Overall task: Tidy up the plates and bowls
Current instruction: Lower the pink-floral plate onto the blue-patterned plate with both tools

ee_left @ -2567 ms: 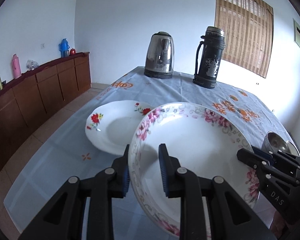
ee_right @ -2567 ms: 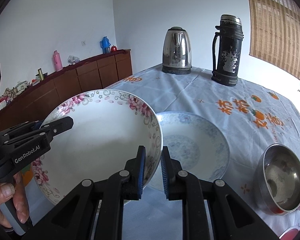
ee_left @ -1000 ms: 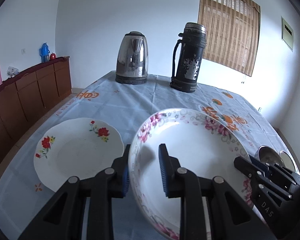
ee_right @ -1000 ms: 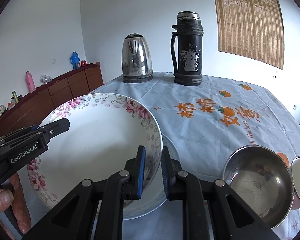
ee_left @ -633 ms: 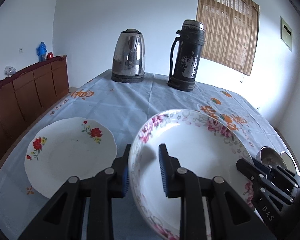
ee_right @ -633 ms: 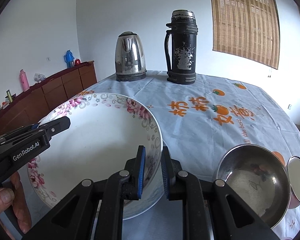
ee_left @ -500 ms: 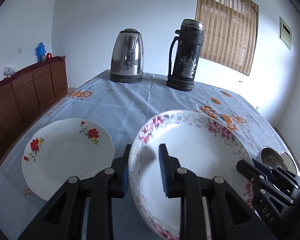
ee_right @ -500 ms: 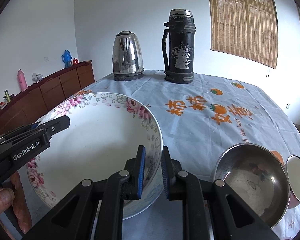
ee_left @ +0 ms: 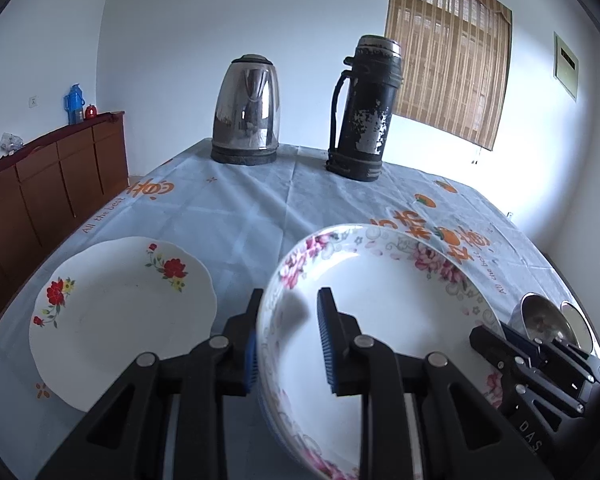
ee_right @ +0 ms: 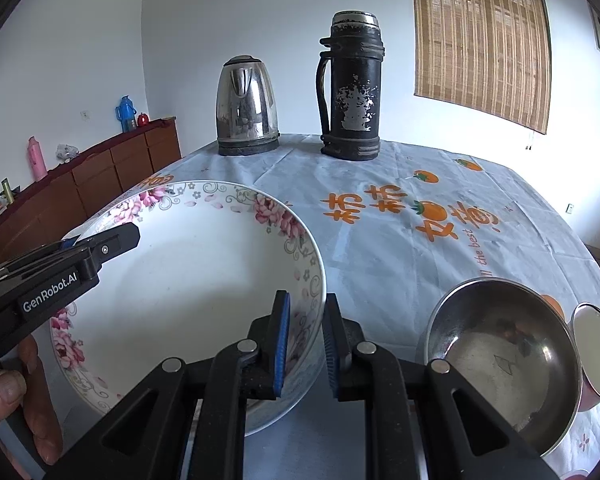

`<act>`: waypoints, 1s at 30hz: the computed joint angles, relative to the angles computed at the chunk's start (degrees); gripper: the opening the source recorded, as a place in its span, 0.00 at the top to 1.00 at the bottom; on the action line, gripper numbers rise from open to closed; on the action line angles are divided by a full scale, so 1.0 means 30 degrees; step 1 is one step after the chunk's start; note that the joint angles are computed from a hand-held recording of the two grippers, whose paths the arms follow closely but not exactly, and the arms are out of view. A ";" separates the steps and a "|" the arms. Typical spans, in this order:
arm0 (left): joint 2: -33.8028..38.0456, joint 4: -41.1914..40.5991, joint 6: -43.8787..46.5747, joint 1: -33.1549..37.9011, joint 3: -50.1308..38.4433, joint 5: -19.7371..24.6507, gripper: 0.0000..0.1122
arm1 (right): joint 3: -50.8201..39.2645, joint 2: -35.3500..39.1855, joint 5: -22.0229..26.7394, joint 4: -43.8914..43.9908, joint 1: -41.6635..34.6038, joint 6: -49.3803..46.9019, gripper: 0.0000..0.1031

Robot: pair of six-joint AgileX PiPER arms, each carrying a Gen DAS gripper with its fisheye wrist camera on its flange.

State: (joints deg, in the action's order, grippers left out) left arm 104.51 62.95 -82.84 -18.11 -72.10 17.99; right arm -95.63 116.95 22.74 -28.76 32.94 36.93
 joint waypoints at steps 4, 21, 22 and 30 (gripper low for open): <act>0.0226 -0.0612 0.0670 -0.0002 -0.0202 -0.0004 0.80 | -0.0129 0.0101 0.0169 -0.0051 -0.0011 0.0037 0.83; 0.0956 -0.2450 0.2762 0.0083 -0.0884 0.0168 0.80 | -0.0545 0.0449 0.0723 -0.0802 0.0115 0.0561 0.83; 0.0995 -0.2466 0.2798 0.0080 -0.0904 0.0184 0.80 | -0.0545 0.0449 0.0723 -0.0802 0.0115 0.0561 0.83; 0.1230 -0.2754 0.3186 0.0010 -0.1062 0.0351 0.80 | -0.0562 0.0517 0.0862 -0.1320 0.0163 0.1022 0.83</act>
